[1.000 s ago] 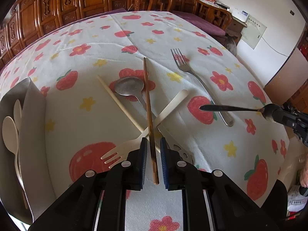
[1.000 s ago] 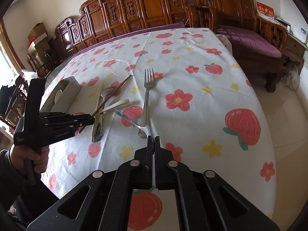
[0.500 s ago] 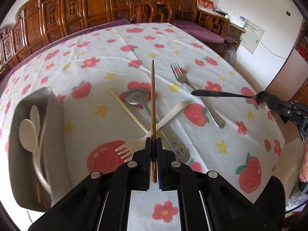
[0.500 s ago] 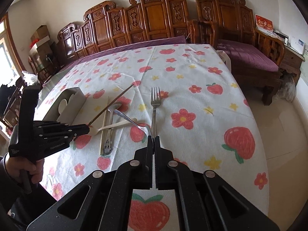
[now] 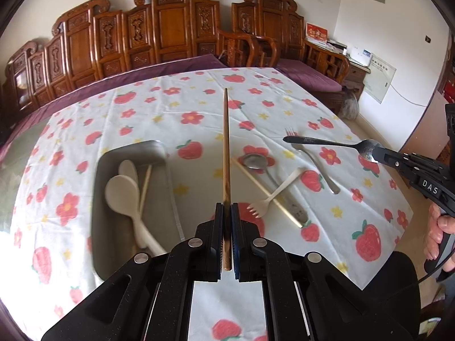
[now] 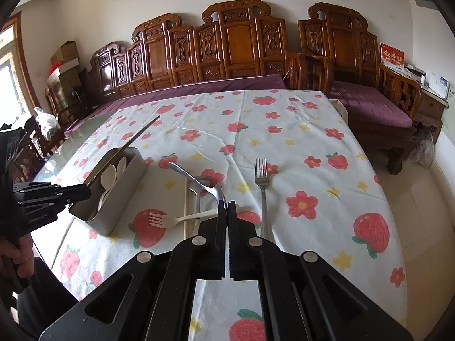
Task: Organize utensils
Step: 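Carry the chopstick into the tray and open the left gripper while the right carries the spoon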
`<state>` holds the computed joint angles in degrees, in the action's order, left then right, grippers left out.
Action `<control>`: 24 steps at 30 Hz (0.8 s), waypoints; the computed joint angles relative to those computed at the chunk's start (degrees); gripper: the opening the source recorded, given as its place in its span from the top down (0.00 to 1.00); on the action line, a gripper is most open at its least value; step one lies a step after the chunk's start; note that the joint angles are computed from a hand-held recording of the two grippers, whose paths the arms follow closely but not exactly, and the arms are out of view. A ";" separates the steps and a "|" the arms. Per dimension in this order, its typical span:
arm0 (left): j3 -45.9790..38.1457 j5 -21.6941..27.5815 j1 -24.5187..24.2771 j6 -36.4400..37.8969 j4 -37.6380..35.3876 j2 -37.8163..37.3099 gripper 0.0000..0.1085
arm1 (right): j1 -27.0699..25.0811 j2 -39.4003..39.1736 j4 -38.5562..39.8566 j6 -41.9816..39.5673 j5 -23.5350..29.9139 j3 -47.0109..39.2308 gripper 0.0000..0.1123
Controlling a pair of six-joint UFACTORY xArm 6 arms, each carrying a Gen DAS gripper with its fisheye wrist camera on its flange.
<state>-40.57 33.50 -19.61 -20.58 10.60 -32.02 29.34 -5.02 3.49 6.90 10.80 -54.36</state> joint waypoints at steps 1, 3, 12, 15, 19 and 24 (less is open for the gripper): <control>0.47 0.44 0.51 0.37 0.03 -0.95 0.96 | 0.39 0.16 -0.84 1.13 -0.04 -0.23 0.98; 1.61 1.33 1.62 0.88 0.06 -3.18 0.96 | 1.13 0.34 -3.01 3.73 -0.12 -0.60 0.98; 5.41 2.47 6.63 4.01 -1.88 -8.01 0.96 | 4.58 2.07 -10.33 11.46 -0.23 -2.85 0.98; 6.56 2.23 8.50 5.41 -3.16 -8.16 0.96 | 5.64 3.58 -11.15 12.10 -0.11 -4.38 0.98; 7.70 1.77 10.91 7.51 -4.92 -7.49 0.96 | 6.94 6.09 -10.32 11.27 0.21 -6.99 0.98; 7.54 1.09 13.76 10.15 -7.11 -5.04 0.96 | 8.37 9.47 -12.14 12.44 0.95 -10.79 0.98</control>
